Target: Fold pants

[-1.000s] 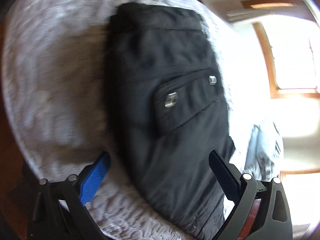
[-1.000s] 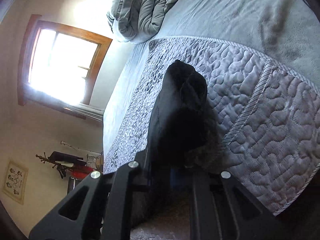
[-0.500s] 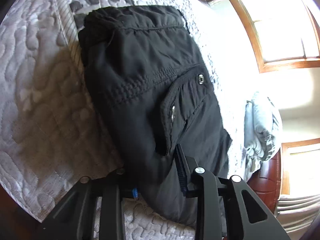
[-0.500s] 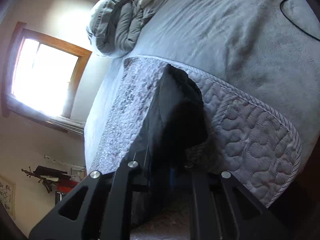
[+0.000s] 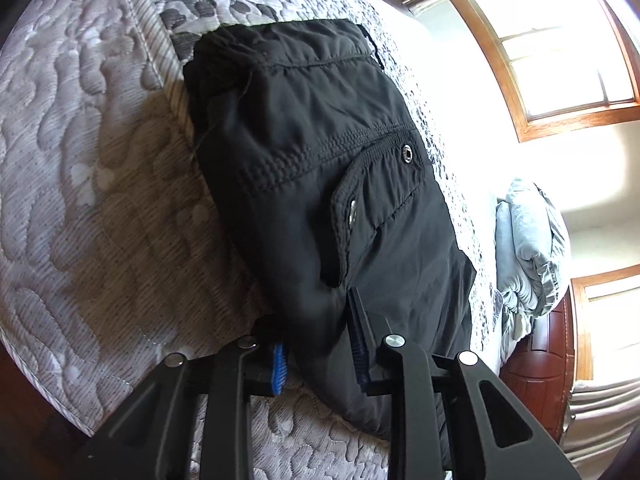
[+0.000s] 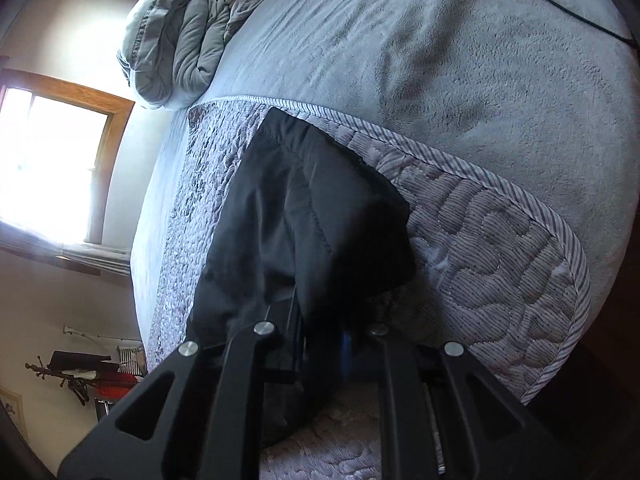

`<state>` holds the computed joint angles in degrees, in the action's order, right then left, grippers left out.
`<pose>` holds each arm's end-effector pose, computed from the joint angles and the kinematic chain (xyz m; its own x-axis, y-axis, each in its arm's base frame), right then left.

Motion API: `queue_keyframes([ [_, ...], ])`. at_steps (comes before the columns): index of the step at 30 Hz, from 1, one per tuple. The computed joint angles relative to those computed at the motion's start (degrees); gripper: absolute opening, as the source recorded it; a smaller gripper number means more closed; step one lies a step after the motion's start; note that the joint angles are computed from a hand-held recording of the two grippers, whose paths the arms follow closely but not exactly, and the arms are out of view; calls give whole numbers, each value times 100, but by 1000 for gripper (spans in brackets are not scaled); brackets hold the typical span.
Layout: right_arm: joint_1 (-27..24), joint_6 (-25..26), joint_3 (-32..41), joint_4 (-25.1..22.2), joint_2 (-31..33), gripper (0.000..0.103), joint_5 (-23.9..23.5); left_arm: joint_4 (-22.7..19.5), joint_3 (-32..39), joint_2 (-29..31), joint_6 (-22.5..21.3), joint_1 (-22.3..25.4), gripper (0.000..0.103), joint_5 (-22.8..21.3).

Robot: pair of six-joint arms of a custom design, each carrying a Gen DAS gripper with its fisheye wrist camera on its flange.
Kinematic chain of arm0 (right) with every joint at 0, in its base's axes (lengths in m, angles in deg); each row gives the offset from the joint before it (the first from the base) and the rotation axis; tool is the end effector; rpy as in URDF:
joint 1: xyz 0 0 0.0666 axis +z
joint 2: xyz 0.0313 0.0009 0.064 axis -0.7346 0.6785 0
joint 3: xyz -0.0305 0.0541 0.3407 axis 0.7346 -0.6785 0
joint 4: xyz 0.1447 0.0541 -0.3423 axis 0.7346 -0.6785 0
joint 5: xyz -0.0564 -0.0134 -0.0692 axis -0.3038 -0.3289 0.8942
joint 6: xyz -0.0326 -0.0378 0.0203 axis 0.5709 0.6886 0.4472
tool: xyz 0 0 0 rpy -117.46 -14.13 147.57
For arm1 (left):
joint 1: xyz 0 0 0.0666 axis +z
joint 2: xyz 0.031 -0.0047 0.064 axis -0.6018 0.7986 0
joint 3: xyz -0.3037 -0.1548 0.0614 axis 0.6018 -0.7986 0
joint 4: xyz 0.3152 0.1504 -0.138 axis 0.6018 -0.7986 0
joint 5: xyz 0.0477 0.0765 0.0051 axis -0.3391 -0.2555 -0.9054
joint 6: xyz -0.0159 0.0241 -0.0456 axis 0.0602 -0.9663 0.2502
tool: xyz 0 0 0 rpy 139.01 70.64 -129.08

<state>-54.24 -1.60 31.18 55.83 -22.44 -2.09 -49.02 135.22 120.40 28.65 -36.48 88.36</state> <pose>0.3430 -0.0428 0.2846 -0.0608 0.9776 -0.2013 0.6984 0.1858 0.6912 0.6637 -0.0146 0.2542 -0.8590 -0.4973 -0.1215 -0.2844 0.6609 -0.6945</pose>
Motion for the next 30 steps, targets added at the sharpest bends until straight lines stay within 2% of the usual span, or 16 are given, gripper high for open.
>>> queue_keyframes([
  [4, 15, 24, 45, -146, 5, 13, 22, -193, 200, 71, -93, -104, 32, -178],
  [9, 86, 51, 254, -460, 115, 13, 164, -455, 389, 113, -343, -245, 60, -468],
  [11, 128, 77, 349, -586, 158, 13, 244, -502, 383, 77, -510, -276, 64, -531],
  [14, 215, 145, 547, -812, 249, 13, 416, -592, 430, 78, -702, -321, 65, -582],
  [21, 638, 427, 1173, -1148, 356, 13, 1114, -565, 336, 30, -634, -331, 69, -532],
  [25, 993, 926, 1838, -1421, 605, 13, 1566, -521, 206, -49, -627, -315, 71, -492],
  [30, 1490, 1814, 2985, -1812, 1283, 13, 2024, -476, 68, -125, -596, -277, 71, -394],
])
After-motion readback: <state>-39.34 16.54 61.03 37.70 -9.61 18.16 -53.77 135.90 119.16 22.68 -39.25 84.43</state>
